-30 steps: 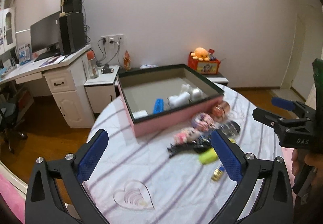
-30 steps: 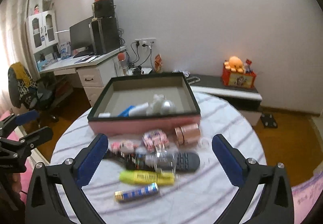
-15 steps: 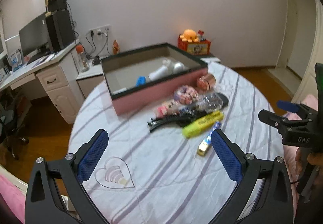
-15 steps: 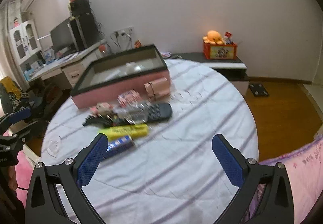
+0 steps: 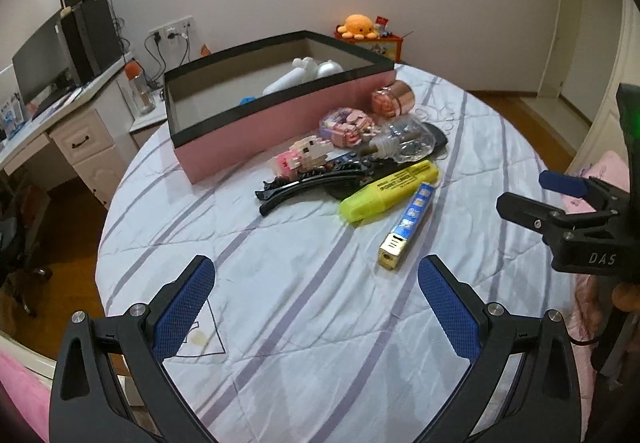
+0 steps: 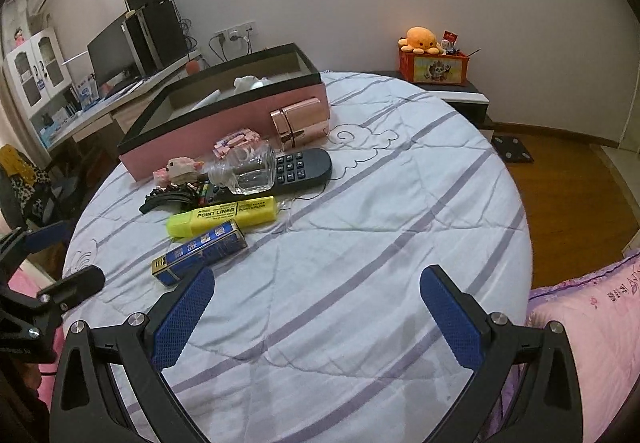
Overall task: Organize rigid objects
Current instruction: 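Move the right tool to the glass bottle and grasp it, then grasp the pink block figure with the left tool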
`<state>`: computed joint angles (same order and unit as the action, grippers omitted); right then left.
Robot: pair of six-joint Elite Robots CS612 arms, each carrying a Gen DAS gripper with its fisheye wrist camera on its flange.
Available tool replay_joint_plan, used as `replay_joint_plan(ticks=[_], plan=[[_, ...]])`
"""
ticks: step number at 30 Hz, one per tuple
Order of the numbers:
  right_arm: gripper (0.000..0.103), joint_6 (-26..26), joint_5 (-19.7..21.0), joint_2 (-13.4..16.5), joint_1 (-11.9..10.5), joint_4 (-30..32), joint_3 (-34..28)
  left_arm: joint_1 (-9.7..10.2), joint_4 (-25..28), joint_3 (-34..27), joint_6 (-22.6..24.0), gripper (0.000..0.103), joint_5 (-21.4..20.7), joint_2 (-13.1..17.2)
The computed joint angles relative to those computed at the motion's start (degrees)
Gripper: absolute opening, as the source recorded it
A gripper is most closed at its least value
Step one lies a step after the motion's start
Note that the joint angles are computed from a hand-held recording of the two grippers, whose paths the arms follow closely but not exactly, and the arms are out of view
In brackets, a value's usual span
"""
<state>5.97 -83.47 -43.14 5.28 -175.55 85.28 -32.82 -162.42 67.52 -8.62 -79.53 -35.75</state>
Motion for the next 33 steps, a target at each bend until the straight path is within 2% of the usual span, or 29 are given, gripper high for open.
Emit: replay_joint_plan(ticks=[6, 11, 14, 17, 22, 23, 24, 28, 30, 33], plan=[[0.103, -0.89, 0.71, 1.40, 0.39, -0.16, -2.66, 0.75, 0.97, -1.22, -1.29, 0.103, 0.34, 0.69], [0.103, -5.49, -0.47, 3.66, 1.54, 0.86, -7.22, 1.37, 2.32, -2.58, -2.26, 0.103, 0.26, 1.52], [0.102, -8.53, -1.04, 5.19, 2.18, 4.37, -10.68, 1.59, 3.40, -3.47, -2.34, 0.103, 0.41, 2.01], [0.097, -10.48, -1.10, 6.61, 2.52, 6.84, -13.50, 1.83, 4.17, -4.21, -2.25, 0.103, 0.05, 2.42], [0.094, -10.77, -0.39, 8.60, 2.58, 10.37, -17.32, 2.37, 4.49, -5.56, -2.95, 0.103, -1.21, 3.14], [0.087, -11.03, -0.20, 8.84, 2.60, 10.82, -17.73, 2.48, 4.66, -5.93, -3.41, 0.103, -1.67, 3.31], [0.073, -11.28, -0.01, 8.96, 2.61, 11.10, -17.95, 2.59, 5.01, -6.48, -3.87, 0.103, -2.22, 3.56], [0.064, -12.81, -1.18, 9.20, 2.75, 10.56, -18.02, 2.86, 7.10, -9.44, -5.03, 0.103, -4.05, 4.96], [0.064, -11.90, 0.85, 8.79, 2.12, 9.51, -17.05, 2.76, 7.77, -10.99, -4.68, 0.103, -4.32, 5.75], [0.064, -10.07, 0.99, 8.14, 1.44, 6.87, -15.28, 2.60, 9.07, -13.35, -4.54, 0.103, -4.43, 6.89]])
